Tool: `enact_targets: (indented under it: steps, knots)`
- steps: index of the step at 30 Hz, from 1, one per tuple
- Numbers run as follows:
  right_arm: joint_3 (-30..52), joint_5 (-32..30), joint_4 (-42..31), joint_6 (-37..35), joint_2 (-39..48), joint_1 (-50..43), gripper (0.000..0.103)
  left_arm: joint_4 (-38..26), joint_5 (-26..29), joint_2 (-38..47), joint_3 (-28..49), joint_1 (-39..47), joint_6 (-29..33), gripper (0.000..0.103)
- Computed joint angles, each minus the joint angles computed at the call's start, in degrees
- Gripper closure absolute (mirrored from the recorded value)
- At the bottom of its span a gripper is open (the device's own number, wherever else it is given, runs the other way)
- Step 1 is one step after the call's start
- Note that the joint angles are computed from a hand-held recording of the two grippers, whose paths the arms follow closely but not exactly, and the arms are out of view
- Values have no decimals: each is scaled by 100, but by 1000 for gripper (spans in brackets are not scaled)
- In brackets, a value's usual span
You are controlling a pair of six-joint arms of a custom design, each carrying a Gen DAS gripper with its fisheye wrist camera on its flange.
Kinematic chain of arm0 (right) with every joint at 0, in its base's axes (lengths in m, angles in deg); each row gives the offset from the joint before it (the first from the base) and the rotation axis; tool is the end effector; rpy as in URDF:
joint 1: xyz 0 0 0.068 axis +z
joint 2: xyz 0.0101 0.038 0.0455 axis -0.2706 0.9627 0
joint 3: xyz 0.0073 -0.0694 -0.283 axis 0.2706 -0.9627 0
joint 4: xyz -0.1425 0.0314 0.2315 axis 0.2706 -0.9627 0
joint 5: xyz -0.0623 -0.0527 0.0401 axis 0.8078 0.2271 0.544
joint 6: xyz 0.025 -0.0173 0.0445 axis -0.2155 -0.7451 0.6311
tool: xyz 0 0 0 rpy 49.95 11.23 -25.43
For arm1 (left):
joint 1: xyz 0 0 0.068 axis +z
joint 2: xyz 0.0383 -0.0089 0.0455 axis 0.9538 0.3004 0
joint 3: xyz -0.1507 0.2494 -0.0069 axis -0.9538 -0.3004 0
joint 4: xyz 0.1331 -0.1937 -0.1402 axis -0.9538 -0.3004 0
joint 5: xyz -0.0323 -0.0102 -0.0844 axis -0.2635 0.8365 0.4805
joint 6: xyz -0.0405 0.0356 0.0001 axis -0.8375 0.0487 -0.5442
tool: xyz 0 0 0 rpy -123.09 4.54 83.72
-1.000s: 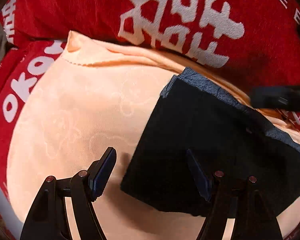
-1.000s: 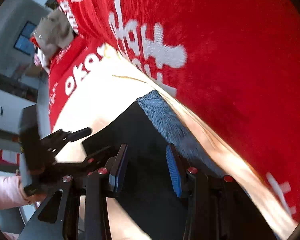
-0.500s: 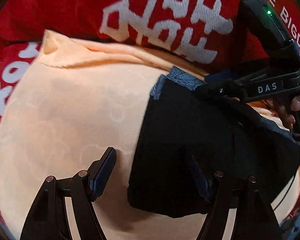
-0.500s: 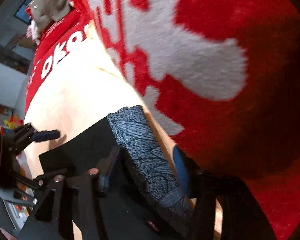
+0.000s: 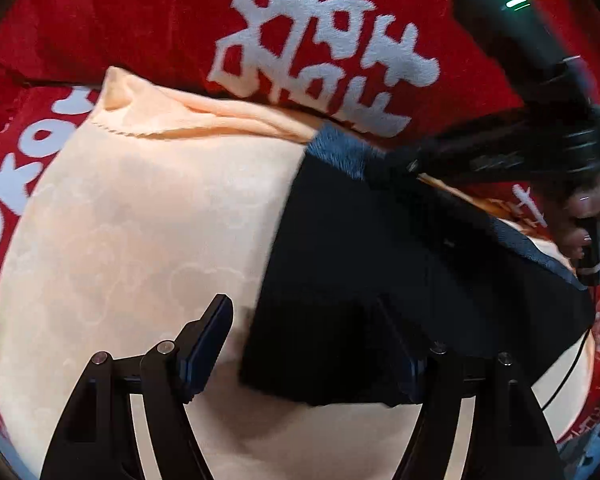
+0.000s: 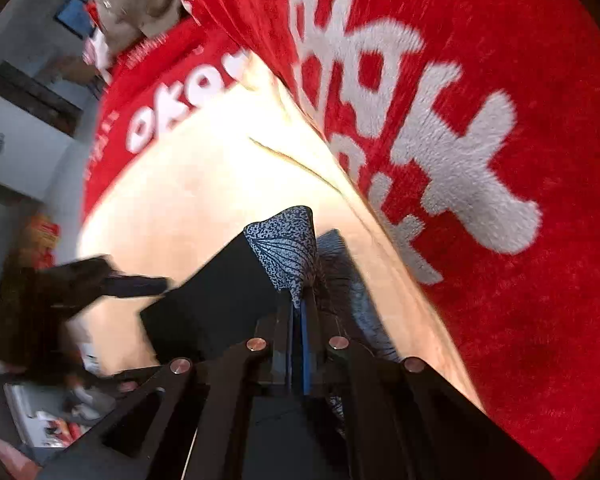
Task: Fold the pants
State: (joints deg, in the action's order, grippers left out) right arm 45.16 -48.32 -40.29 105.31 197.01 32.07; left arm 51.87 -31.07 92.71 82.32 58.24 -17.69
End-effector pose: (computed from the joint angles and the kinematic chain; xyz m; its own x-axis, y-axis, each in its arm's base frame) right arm 0.2492 0.2811 0.1351 -0.9865 -0.0205 -0.1624 -0.0749 0.9387 0.3365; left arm 0.2353 -0.0729 0.1136 -0.7543 0.5641 -0.3360 0.6466 0.7269 -0.2312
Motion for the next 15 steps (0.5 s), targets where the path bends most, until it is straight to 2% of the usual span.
enact_targets:
  steps: [3,4,5,6,8,9,11,13,15]
  knots:
    - [280,44,-81,374,668,-7,93,-121,-210,-85,64,58,-95,30]
    - [222,200,15,622,631,27,89,-185,-187,-107,123,92,-104,30]
    - [174,378,5,858,491,81,79,-239,-164,-160,180,94,-128,30]
    - [55,549,17,1042,266,138,76,-295,-165,-218,273,30,-177,30]
    - [-125,1018,-222,1310,-199,313,73,-328,-144,-330,372,-284,-445,29]
    - [-169,1377,-634,1579,-479,451,73,-297,-150,-329,422,-449,-581,29]
    - [-413,1744,-1185,2311,-991,715,73,-175,-286,-136,628,-996,-945,29]
    - [-1167,1753,-1165,3559,-1782,1093,73,174,-531,197,727,-1621,-1416,29]
    - [-1798,1667,-1012,4408,-2266,1474,73,708,-852,756,834,-2079,-1787,29]
